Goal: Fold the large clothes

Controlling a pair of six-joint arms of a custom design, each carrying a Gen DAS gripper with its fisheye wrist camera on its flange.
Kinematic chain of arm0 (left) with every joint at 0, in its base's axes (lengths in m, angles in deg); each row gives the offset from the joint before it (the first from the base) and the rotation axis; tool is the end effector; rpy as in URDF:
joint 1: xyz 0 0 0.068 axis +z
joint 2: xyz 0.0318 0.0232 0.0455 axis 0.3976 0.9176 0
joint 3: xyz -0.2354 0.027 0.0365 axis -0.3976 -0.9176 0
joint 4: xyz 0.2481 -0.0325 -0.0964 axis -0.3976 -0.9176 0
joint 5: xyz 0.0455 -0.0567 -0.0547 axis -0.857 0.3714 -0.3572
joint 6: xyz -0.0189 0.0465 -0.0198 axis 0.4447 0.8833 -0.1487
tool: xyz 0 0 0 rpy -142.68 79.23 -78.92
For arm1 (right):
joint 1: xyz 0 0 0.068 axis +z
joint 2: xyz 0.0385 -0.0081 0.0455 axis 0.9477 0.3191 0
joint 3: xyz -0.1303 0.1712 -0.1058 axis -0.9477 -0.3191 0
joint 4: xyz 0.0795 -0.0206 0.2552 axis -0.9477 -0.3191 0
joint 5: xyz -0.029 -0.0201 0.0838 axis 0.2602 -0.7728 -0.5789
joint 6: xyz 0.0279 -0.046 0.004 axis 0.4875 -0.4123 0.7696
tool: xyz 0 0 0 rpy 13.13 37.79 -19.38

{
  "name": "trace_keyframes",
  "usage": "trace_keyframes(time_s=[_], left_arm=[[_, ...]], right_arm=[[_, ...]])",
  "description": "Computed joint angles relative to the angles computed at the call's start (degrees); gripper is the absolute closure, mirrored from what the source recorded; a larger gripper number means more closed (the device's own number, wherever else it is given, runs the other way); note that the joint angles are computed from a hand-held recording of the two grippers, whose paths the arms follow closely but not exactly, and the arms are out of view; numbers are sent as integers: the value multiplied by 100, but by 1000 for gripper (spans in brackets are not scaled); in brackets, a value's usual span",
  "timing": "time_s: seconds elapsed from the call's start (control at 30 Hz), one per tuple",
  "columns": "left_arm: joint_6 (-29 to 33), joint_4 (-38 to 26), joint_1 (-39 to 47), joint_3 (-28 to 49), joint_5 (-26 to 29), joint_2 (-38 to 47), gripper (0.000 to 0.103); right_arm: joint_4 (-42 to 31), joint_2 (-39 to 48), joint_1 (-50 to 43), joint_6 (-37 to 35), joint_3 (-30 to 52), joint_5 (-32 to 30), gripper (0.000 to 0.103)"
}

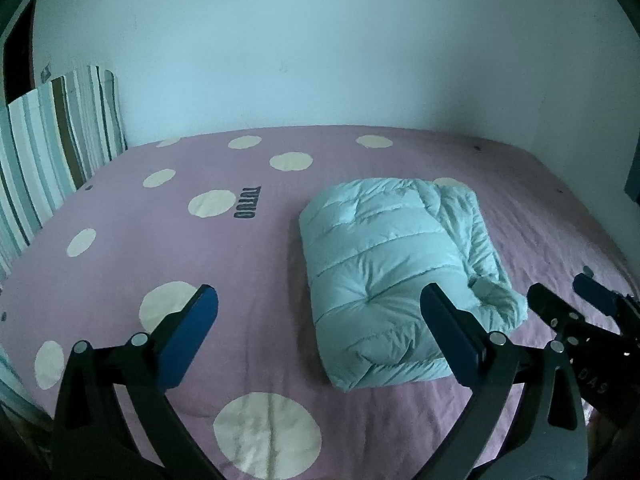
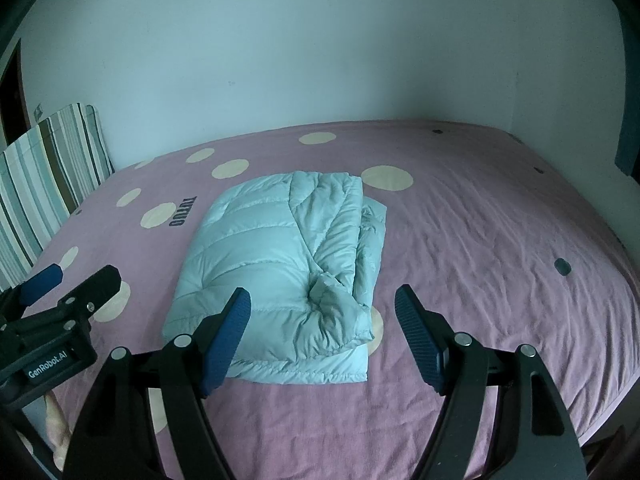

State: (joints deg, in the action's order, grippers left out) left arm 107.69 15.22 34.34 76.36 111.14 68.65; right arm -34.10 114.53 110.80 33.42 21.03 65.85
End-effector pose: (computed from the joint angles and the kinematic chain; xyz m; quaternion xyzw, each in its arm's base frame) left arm 0.2934 0.0382 0.1991 0.2620 0.8618 -0.0928 0.4244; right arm 0.2399 0.1635 0.1883 0.3312 0.8480 -0.0983 0.4019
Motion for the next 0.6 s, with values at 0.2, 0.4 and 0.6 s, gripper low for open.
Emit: trace_keyframes(time_s=[0.2, 0.4, 0.6], left_arm=[[-12, -21, 26, -42, 49, -76, 2], [125, -293, 92, 110, 210, 34, 2], [77, -344, 105, 192, 219, 174, 2]], right_arm=[[-47, 18, 19, 39, 30, 12, 29], [-64, -1, 25, 34, 19, -2, 29], [24, -88, -33, -79, -91, -76, 29]])
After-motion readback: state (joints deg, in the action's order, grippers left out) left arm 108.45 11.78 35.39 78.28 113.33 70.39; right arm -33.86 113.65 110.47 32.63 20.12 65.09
